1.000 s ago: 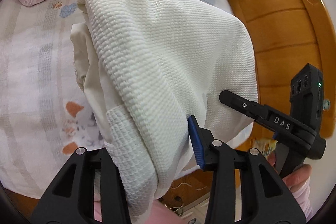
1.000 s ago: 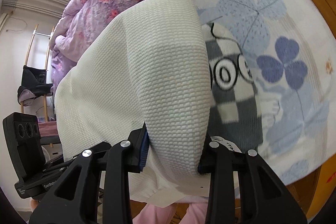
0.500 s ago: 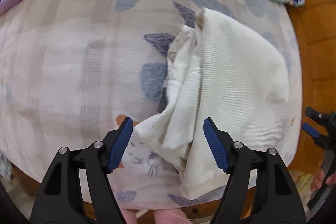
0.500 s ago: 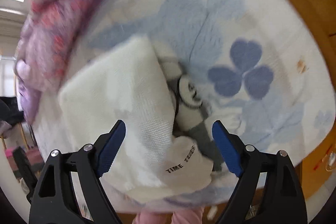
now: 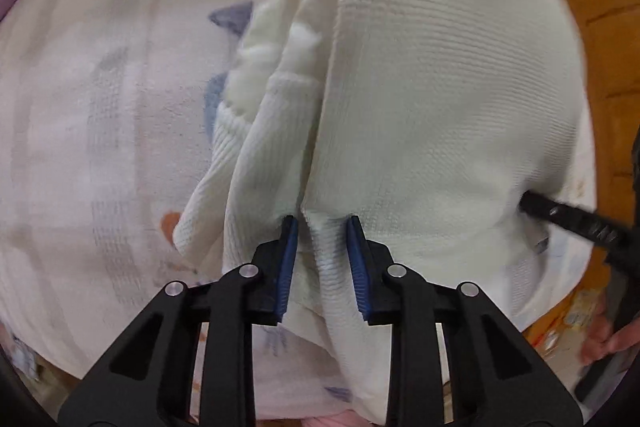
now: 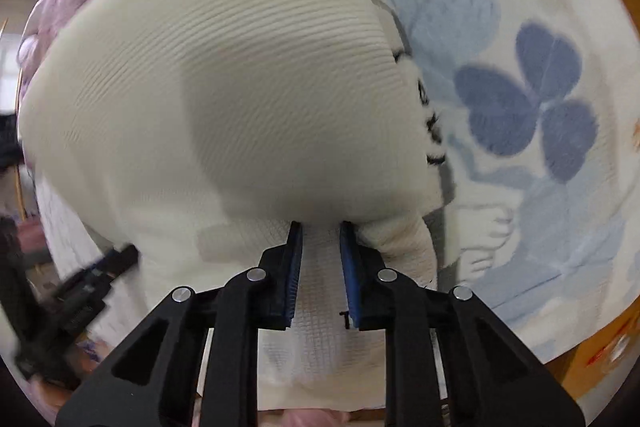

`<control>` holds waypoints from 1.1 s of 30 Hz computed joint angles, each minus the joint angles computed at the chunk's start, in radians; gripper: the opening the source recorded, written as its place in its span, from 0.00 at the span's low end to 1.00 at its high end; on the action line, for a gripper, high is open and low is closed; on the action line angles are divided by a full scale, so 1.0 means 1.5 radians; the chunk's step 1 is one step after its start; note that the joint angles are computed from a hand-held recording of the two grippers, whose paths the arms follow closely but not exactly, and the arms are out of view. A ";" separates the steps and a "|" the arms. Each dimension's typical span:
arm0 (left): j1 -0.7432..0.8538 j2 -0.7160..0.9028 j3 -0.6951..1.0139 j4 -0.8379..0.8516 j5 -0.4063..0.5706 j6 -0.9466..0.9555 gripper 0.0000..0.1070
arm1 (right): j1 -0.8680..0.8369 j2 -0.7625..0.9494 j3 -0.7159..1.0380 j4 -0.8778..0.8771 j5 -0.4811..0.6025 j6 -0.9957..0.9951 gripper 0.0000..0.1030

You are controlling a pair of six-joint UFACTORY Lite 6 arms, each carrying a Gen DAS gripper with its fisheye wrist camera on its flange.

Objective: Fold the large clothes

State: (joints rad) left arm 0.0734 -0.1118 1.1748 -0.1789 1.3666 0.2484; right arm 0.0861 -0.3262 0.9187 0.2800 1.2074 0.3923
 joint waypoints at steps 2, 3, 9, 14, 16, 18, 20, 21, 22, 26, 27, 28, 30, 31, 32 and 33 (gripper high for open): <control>-0.015 0.006 0.038 0.011 0.023 -0.010 0.24 | -0.003 0.026 0.056 -0.003 0.042 0.004 0.17; -0.016 0.012 0.077 0.005 0.047 -0.017 0.25 | -0.001 0.042 0.106 -0.013 0.073 0.003 0.17; -0.031 0.159 0.348 -0.050 0.083 -0.035 0.25 | -0.031 0.169 0.384 -0.031 0.128 -0.037 0.20; -0.081 0.347 0.516 -0.011 0.033 -0.084 0.25 | -0.030 0.332 0.474 -0.016 0.079 -0.064 0.20; -0.082 0.387 0.501 -0.011 0.005 -0.091 0.25 | -0.037 0.334 0.409 0.008 0.014 -0.047 0.20; -0.087 0.390 0.457 0.007 -0.058 -0.059 0.24 | -0.066 0.305 0.339 0.056 -0.054 -0.040 0.20; -0.114 0.374 0.453 0.042 -0.063 -0.054 0.24 | -0.080 0.303 0.343 0.075 -0.048 -0.030 0.20; -0.115 0.368 0.448 0.046 -0.063 -0.049 0.24 | -0.077 0.309 0.364 0.067 -0.030 -0.021 0.20; -0.112 0.363 0.447 0.047 -0.056 -0.044 0.24 | -0.073 0.304 0.366 0.062 -0.022 -0.019 0.20; -0.098 0.357 0.476 0.057 -0.002 -0.057 0.25 | -0.075 0.276 0.384 0.077 0.028 -0.003 0.23; -0.089 0.358 0.490 0.055 0.015 -0.056 0.25 | -0.077 0.255 0.372 0.094 0.030 0.003 0.30; -0.080 0.356 0.503 0.055 0.031 -0.056 0.26 | -0.082 0.236 0.356 0.108 0.030 0.001 0.50; -0.060 0.342 0.530 0.054 0.058 -0.047 0.32 | -0.065 0.205 0.358 0.099 0.042 0.028 0.76; -0.054 0.332 0.541 0.052 0.072 -0.044 0.37 | -0.054 0.191 0.363 0.086 0.045 0.041 0.76; -0.040 0.323 0.563 0.050 0.091 -0.033 0.39 | -0.043 0.175 0.369 0.076 0.053 0.051 0.77; -0.029 0.317 0.581 0.047 0.109 -0.022 0.44 | -0.027 0.167 0.387 0.069 0.070 0.065 0.78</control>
State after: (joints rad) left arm 0.0305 0.3635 2.0459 -0.1082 1.5302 0.2152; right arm 0.0451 -0.0760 1.4996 0.3839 1.3119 0.4892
